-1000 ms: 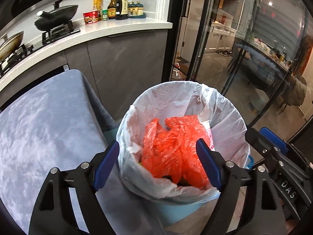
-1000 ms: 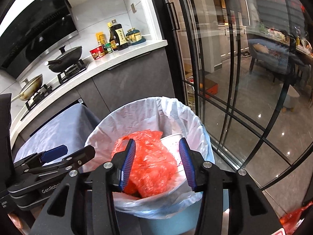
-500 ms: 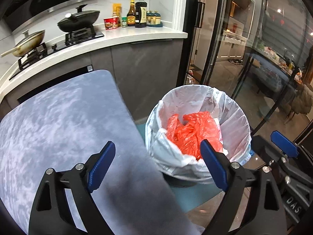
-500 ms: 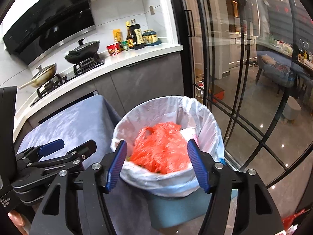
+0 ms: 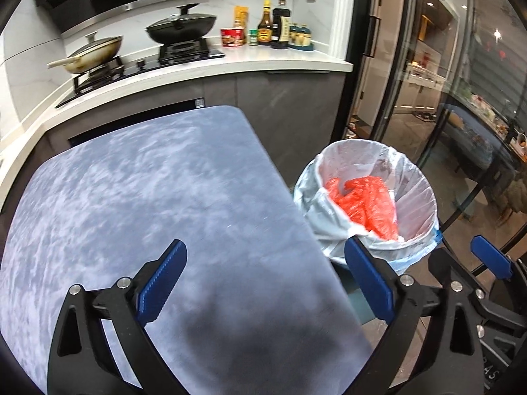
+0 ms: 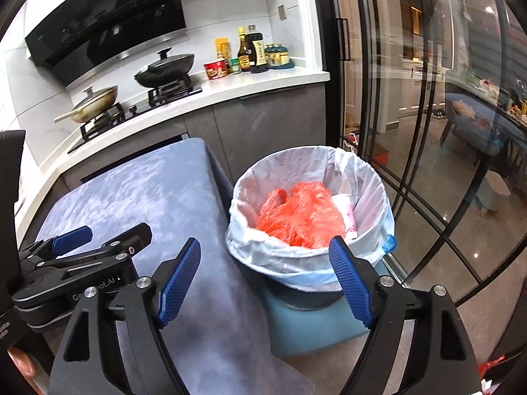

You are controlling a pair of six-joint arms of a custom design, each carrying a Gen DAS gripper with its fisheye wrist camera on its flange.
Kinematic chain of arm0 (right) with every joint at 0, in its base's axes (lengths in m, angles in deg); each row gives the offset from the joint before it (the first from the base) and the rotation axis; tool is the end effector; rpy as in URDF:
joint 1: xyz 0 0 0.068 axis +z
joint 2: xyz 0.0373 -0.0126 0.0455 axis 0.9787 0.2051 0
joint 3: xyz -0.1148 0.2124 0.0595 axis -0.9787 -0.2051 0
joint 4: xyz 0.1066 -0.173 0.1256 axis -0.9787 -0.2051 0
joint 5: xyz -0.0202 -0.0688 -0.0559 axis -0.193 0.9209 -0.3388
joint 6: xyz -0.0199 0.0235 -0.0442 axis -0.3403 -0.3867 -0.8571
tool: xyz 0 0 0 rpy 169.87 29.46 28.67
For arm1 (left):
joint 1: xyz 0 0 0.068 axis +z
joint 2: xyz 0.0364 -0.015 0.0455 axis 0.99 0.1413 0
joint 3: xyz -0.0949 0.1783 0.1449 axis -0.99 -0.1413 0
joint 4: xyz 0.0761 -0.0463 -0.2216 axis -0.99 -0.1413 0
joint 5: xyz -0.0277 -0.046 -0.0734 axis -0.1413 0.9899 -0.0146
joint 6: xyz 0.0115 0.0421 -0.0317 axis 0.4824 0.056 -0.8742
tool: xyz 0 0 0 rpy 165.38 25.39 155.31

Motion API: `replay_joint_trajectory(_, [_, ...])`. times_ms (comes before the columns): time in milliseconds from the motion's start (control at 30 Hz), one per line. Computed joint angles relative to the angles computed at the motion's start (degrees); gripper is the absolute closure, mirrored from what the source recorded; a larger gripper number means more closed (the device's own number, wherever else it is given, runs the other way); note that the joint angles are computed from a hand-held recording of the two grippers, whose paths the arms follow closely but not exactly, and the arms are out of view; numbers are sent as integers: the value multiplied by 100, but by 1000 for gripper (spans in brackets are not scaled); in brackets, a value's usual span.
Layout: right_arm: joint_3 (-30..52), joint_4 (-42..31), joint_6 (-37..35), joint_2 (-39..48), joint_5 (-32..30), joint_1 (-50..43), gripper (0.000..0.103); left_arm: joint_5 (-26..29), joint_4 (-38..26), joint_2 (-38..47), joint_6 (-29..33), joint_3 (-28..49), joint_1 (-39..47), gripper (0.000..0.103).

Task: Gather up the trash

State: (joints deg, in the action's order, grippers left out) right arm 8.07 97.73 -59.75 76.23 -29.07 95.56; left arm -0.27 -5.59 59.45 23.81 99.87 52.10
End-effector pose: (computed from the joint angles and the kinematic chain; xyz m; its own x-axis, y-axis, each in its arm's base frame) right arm 0.2792 0.0906 0.1505 -0.6574 -0.0890 -0.7482 -0.2856 0.9484 0.1381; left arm 0.2659 -0.1319 0.1334 -0.6772 -0.2097 -0.7053 -0.2702 0.9624 -0.0267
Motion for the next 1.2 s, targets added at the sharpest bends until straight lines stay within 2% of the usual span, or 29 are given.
replay_joint_trajectory(100, [-156,-68,-13,-234,200,172,19,-117,-157,-215,-222,-200,-79,10])
replay_joint_trajectory(433, [-512,-365,40,-769,538,397,17,-663,-834,-481,-803,-386,-546,10])
replay_joint_trajectory(1200, [-671,-357,27,-782,586,342,17,-602,-915,-362,-1088,-432,-687,10])
